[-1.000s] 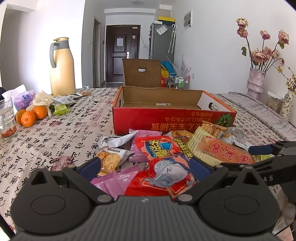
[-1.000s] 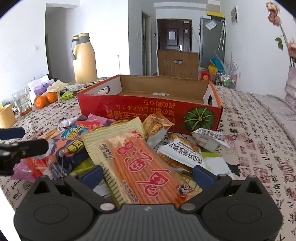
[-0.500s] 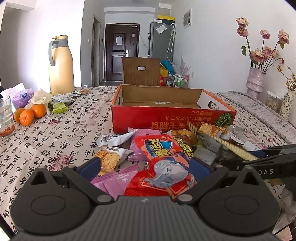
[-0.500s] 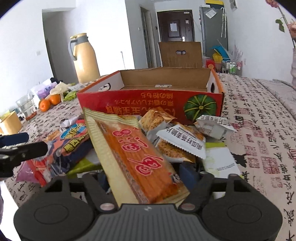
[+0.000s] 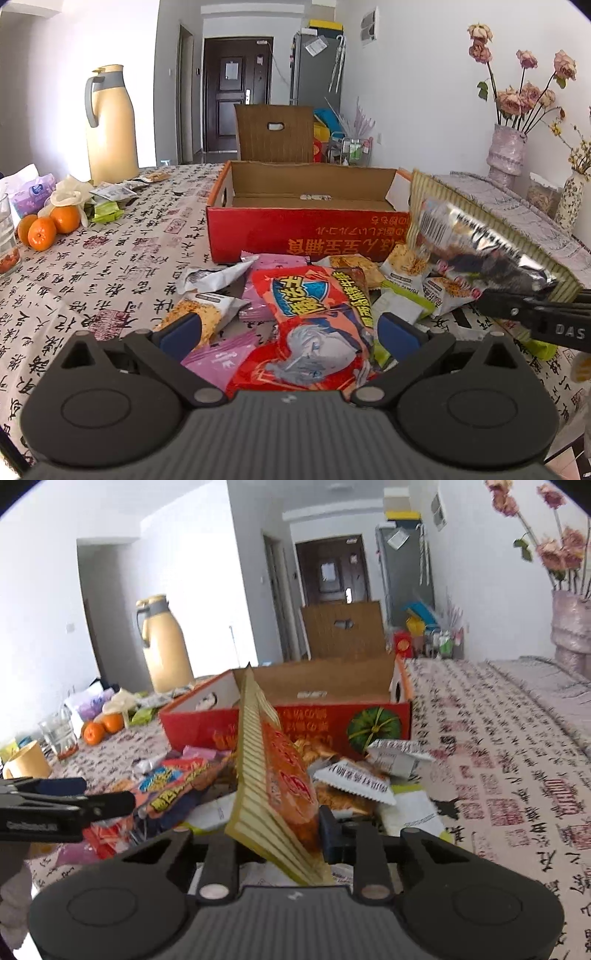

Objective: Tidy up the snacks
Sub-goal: 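Carry both bags into the cardboard box and open both grippers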

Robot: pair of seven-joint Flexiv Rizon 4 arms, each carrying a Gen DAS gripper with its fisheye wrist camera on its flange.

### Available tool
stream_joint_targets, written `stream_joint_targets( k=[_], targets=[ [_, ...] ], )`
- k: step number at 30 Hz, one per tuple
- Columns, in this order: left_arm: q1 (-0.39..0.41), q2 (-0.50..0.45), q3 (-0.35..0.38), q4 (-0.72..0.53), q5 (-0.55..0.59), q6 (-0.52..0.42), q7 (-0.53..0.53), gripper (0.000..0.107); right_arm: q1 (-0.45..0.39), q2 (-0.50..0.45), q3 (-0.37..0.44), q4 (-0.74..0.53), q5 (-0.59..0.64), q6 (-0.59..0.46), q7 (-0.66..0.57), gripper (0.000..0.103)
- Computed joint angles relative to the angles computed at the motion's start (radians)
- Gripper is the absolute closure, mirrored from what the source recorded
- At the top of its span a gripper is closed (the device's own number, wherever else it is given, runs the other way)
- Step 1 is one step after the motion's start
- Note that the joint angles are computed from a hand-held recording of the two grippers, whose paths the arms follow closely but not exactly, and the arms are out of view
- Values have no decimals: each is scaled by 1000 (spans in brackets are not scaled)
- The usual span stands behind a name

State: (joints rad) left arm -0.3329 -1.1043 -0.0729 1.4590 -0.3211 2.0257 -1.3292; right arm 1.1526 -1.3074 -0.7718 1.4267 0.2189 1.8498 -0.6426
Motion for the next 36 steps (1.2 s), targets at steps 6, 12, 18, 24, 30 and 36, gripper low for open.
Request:
stream_joint_targets(
  k=[6, 12, 18, 24, 30, 36],
  targets=[
    [-77, -19, 84, -63, -95, -109, 14, 4, 53, -38, -75, 24, 55, -2, 52, 79],
    [-163, -47, 205, -125, -154, -218, -18, 13, 59, -46, -83, 29, 55, 8, 73, 79],
    [-162, -50, 222, -144, -105, -254, -67, 46, 58, -48, -75, 29, 65, 25, 67, 79],
    [-143, -39, 200, -134, -52, -240, -88, 54, 66, -51, -78, 33, 90, 31, 55, 79],
    [-128, -16, 173, -106, -27, -186, -87, 55, 82, -58, -99, 39, 113, 34, 54, 79],
    [-110, 1, 135, -105, -21, -142, -59, 55, 89, -73, -132, 25, 123, 25, 66, 79]
  ],
)
